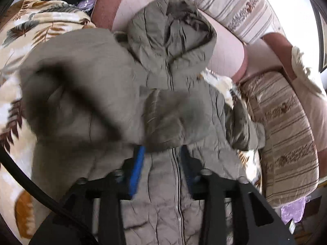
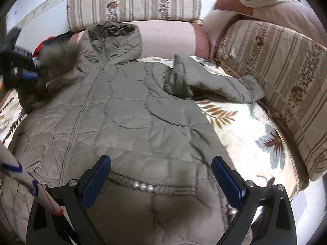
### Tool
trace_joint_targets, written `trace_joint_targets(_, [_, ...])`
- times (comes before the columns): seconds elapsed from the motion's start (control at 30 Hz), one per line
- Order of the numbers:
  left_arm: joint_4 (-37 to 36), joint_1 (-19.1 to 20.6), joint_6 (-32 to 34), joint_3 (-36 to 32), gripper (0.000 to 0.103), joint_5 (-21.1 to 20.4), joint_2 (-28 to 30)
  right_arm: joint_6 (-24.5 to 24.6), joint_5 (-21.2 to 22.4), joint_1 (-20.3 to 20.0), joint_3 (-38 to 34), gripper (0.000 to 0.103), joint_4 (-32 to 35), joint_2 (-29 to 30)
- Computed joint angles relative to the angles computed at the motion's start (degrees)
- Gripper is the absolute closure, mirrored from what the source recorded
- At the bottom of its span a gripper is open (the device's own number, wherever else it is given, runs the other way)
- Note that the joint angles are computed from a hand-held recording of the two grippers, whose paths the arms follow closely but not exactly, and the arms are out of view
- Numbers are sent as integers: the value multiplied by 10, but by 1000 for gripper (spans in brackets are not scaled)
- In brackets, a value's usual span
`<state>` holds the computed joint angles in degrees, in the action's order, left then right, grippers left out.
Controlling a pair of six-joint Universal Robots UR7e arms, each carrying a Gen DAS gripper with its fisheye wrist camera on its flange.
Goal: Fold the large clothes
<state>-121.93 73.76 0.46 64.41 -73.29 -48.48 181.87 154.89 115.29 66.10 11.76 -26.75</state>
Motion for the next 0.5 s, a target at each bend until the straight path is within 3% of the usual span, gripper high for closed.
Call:
trace_joint_targets(0.03, [-13,-5,4,26,50,7,-15,10,-3,-1,2,3,5,-3])
trace_joint_targets(0.1, [-49,-14,18,80,45,27,-45,29,-10,-4,1,3,22,-4])
trace_joint_targets(0.17, [-87,-21,36,138,41,66,-80,40,-21,-6,-7,3,37,-2])
trace_joint_targets(0.23, [-134,-37,51,207,39,135,-120,48,-44,-9,-19,3,58,2])
trace_joint_targets(0.3, [-164,-43,63,261,39,174,-155,63,-89,-17,-41,3,91,7])
trace_joint_targets(0.43, [-211,-43,67,335,39,201,-206,75,-183,-43,-116,3,145,25])
trace_joint_targets(0.5, [-235,-42,67,366,38,213,-224,73,-208,-56,-176,3,169,49])
